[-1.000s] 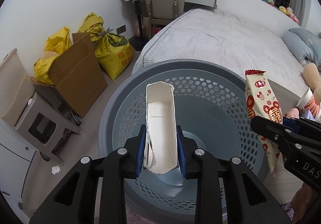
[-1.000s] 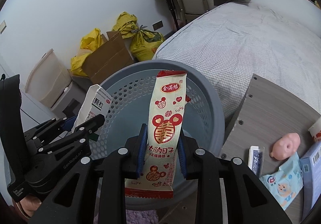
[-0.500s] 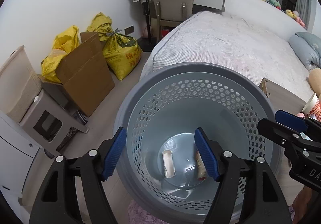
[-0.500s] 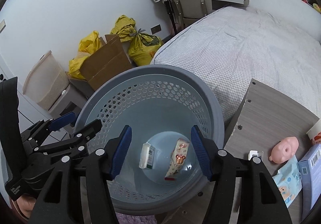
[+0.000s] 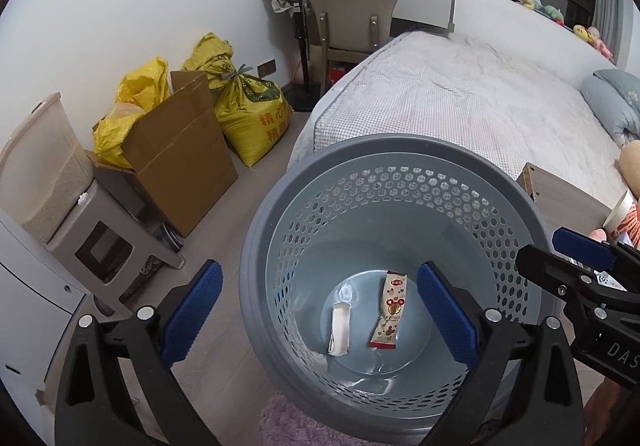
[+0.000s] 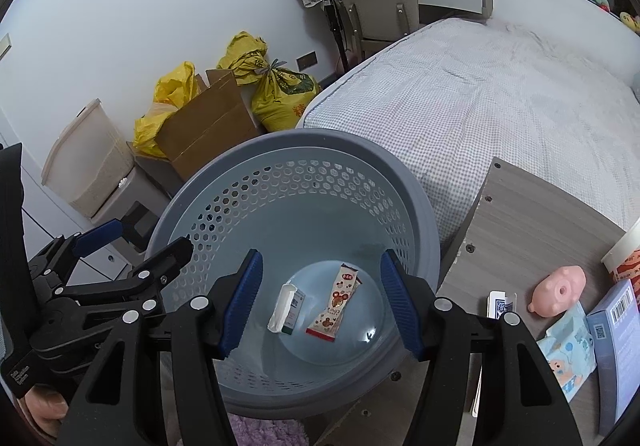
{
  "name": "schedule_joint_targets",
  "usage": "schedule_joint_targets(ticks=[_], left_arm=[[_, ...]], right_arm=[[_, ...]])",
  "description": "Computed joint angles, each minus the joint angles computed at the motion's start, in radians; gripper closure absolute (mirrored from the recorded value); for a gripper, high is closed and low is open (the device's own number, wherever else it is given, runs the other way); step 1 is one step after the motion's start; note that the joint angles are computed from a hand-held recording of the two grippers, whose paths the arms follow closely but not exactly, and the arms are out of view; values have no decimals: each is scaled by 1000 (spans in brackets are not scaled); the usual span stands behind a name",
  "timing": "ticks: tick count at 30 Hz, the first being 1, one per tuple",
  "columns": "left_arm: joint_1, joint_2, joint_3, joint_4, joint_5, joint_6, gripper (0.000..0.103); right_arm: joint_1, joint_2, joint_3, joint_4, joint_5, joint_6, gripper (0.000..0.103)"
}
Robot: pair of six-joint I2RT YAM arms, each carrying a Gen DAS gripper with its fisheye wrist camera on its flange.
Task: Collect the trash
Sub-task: 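Withdraw both tools from the basket back toward the table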
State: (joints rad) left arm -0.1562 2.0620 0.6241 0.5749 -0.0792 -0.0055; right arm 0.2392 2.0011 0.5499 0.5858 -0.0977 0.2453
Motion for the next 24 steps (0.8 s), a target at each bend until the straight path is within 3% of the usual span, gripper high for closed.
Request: schedule_joint_targets(ticks=[24], left_arm=[[-29,-107,-104,26,1,-48,6]], right_arm=[[-24,-152,-189,67,49,15,42]])
